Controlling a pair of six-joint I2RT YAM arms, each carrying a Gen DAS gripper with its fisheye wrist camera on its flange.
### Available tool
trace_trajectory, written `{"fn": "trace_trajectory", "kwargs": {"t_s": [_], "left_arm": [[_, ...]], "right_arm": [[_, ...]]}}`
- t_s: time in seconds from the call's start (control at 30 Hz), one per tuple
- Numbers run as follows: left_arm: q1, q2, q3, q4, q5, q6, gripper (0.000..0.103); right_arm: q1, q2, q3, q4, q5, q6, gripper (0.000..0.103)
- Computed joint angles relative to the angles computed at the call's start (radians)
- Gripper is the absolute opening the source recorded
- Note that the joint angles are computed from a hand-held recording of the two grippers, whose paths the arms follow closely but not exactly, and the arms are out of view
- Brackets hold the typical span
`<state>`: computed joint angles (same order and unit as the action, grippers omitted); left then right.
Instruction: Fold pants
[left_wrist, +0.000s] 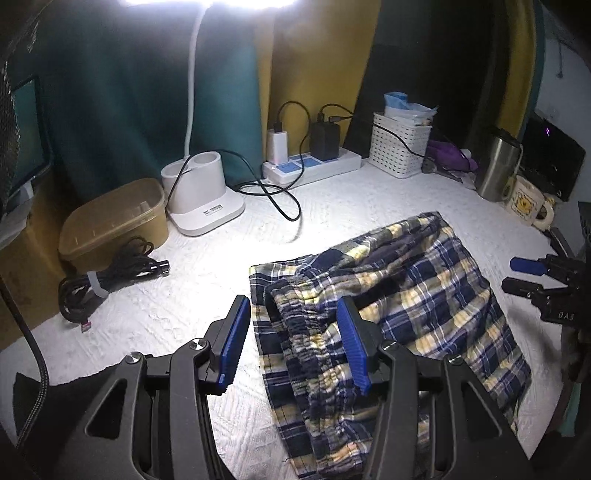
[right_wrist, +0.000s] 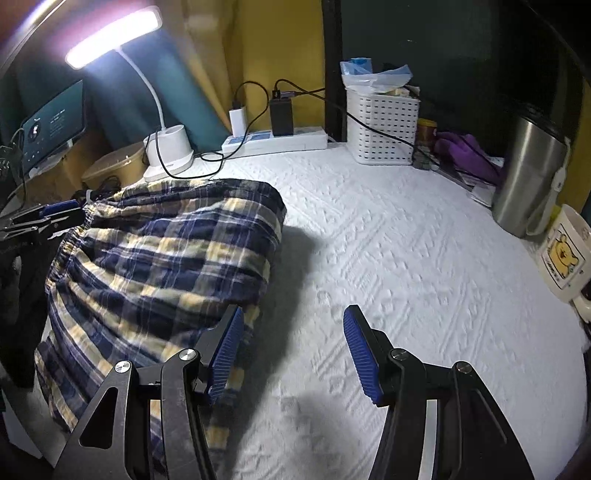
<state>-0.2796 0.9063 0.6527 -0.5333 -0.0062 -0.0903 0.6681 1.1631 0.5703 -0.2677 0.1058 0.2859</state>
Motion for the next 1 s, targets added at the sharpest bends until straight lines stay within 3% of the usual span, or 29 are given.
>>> {"fn": "trace_trajectory", "kwargs": {"t_s": [0.33, 0.6, 0.63, 0.67, 0.77, 1.0], "left_arm": [[-0.029, 0.081, 0.003, 0.062, 0.002, 0.036, 0.048], [-0.011, 0.123, -0.017, 0.121, 0.023, 0.071, 0.048], [-0.007, 0.128, -0.017, 0.127, 0.03, 0.079, 0.047], [-0.002, 0.133, -0.021, 0.138, 0.04, 0.093, 0.041], [0.008, 0.169, -0.012, 0.149, 0.048, 0.1, 0.031], [0.008, 0.195, 0.02, 0.152, 0.022, 0.094, 0.027]], "right_arm": [[-0.06, 0.182, 0.095, 0.116, -0.086, -0.046, 0.059], [-0.112, 0.323, 0.173, 0.216, -0.241, -0.091, 0.058], [-0.118, 0.342, 0.18, 0.233, -0.27, -0.097, 0.052], [-0.124, 0.365, 0.193, 0.239, -0.295, -0.102, 0.034], [-0.136, 0.45, 0.257, 0.23, -0.359, -0.127, 0.014], [-0.14, 0.533, 0.371, 0.177, -0.379, -0.166, 0.011]]}}
